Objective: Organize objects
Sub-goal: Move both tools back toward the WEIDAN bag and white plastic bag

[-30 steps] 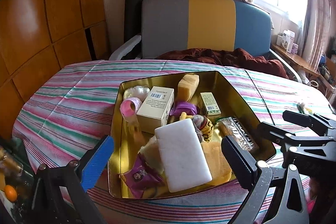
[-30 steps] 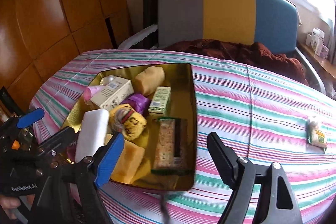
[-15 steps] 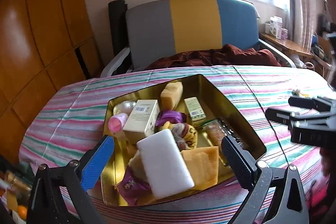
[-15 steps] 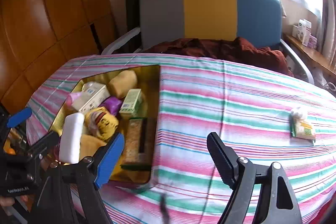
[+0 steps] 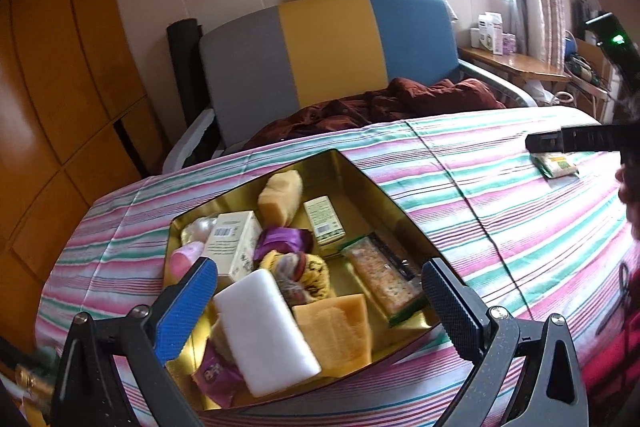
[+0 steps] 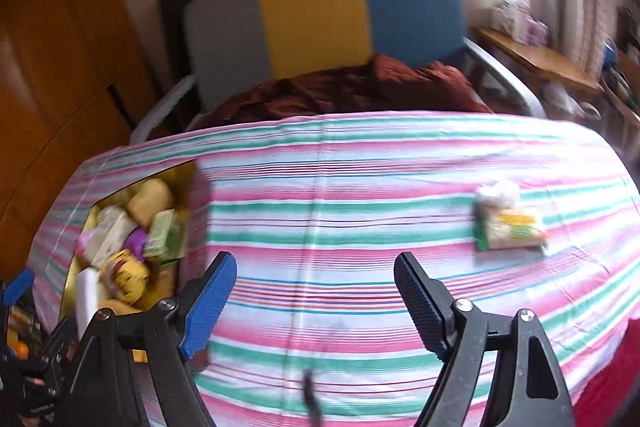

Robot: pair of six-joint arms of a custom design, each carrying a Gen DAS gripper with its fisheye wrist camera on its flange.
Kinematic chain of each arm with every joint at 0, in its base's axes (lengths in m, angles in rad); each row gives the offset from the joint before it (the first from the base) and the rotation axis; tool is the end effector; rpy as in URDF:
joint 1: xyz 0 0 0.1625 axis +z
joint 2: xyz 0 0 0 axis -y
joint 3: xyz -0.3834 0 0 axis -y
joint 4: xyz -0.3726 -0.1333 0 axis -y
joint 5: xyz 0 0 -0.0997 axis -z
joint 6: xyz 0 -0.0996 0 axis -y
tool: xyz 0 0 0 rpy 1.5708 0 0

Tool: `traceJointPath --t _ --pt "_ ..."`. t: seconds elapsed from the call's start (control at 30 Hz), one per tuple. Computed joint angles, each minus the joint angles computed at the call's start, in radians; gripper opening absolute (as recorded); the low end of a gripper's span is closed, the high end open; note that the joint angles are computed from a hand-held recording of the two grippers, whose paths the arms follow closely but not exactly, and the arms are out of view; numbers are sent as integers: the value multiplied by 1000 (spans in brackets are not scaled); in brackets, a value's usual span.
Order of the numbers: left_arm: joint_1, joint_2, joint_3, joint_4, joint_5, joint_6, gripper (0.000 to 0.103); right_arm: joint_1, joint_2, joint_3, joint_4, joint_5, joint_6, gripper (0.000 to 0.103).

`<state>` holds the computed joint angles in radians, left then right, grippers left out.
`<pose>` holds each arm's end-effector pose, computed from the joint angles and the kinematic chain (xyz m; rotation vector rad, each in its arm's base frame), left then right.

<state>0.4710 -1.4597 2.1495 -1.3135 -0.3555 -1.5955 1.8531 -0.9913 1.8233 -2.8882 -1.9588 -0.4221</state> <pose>-0.2180 -0.3654 0.2052 0.1787 1.8860 -1.0078 0.2568 -0.5420 0.1728 0.7956 -2.5395 0.6200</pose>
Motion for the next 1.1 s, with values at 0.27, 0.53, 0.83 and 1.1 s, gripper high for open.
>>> traceJointPath --t 0.27,0.53,0.83,1.1 --pt "32 43 55 -448 -11 366 103 -102 -22 -115 80 -59 130 82" --pt "66 131 48 -720 -44 594 102 -199 20 -279 173 -91 301 82" --pt "100 203 27 -906 -94 760 103 -240 185 -472 261 -159 245 82" --pt "134 260 -7 -971 -138 830 103 -236 333 -675 385 -210 132 82"
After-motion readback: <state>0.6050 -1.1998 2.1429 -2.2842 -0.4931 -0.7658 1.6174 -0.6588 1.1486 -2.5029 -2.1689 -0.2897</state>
